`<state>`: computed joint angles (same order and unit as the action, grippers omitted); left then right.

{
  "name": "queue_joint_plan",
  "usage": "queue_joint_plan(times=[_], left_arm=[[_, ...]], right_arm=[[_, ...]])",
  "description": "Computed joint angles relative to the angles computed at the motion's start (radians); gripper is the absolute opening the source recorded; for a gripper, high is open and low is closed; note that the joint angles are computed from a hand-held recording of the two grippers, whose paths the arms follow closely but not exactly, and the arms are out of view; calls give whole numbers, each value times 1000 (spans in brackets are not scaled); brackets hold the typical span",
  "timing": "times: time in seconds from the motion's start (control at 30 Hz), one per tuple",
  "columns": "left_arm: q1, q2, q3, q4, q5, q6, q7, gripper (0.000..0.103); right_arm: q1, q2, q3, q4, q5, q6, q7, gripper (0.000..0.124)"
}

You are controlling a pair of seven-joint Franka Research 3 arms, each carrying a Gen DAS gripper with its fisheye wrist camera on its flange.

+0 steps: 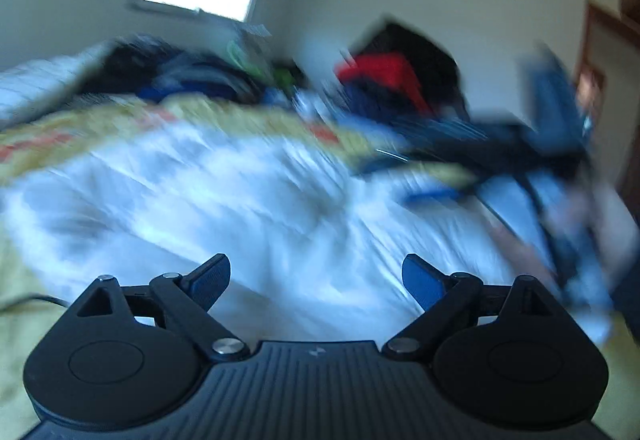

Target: Fold small clothes

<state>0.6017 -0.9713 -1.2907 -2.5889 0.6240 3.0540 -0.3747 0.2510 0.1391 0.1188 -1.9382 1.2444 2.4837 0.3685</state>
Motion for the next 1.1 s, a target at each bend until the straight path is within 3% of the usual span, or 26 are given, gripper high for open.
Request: queue_joint_plan(times=[0.13,0.2,0.37,0.47,0.63,0.7,0.77,0.9,1.0,1.1], left_arm=[[-147,-16,78,-76,-81,-271,-96,96],[-160,49,131,-97,-110,-306,-130,96],[-140,192,228,-132,-125,-207,-223,96],[-88,245,225,-134,-87,-111,-279,95],[12,227,186,-140,-17,36,-372,95],[13,242,187,-129,-8,20,-357,93],[2,266,202,-119,9,0,-333,87],[-1,284,213,-111,38,-12,-339,84],[-15,311,220,-90,66,-56,-331,84],[-35,353,230,-61,111,-123,-307,84]], right_arm=[[-43,-141,-48,-162,128,-164,-49,91],[-42,-173,-67,-214,135,-187,-49,91],[-27,-161,-84,-279,217,-148,-114,92],[-27,-144,-83,-281,257,-154,-131,96],[-29,-137,-78,-284,267,-163,-165,101],[-31,-137,-78,-285,273,-166,-165,101],[-35,-143,-82,-272,260,-173,-55,101],[-75,-88,-108,-194,370,-401,87,101],[-94,33,-87,-45,407,-472,230,101],[-90,170,-48,139,325,-403,407,101]])
